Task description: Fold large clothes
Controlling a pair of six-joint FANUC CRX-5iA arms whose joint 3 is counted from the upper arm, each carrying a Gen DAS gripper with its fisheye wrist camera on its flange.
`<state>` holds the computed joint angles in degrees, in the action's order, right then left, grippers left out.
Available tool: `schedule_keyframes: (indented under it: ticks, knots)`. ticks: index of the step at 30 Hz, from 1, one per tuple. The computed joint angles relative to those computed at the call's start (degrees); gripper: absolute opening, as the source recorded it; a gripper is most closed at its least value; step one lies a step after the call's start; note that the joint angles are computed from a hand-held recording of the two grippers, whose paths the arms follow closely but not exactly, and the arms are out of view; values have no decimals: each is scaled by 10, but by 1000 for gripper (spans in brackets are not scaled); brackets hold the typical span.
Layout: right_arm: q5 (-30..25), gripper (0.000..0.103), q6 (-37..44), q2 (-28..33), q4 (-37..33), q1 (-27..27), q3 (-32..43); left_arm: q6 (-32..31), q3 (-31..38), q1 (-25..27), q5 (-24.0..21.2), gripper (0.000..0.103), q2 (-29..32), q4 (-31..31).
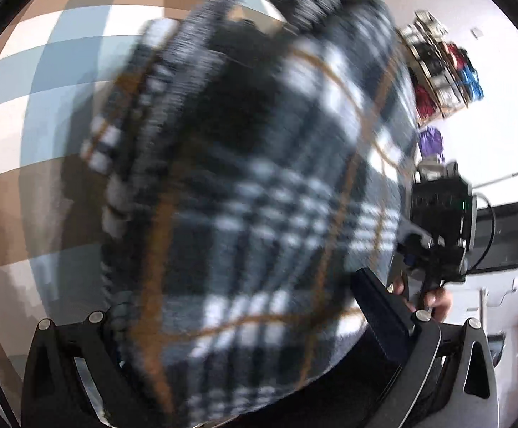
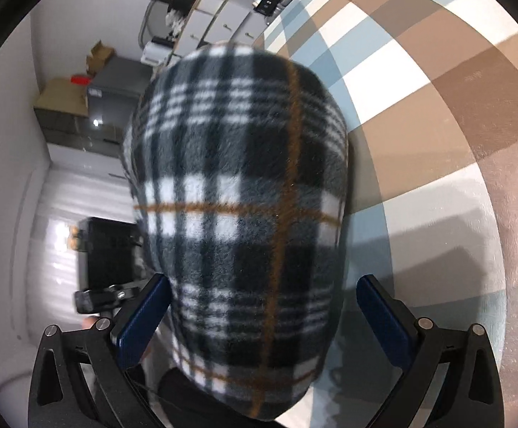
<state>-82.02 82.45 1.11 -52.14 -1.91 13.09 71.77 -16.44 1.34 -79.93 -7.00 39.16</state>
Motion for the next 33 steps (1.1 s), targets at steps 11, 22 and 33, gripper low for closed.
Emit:
schedule_keyframes:
  ticks: [11, 22, 33]
  knots:
    - [50, 83, 11, -31, 83, 26, 1, -4, 0, -78, 16, 101, -6, -15]
    - [61, 86, 36, -43, 126, 71, -7, 88, 10, -113, 107, 101, -110, -195]
    - [83, 92, 30, -62, 135, 80, -33, 138, 1, -116, 190, 102, -209, -332]
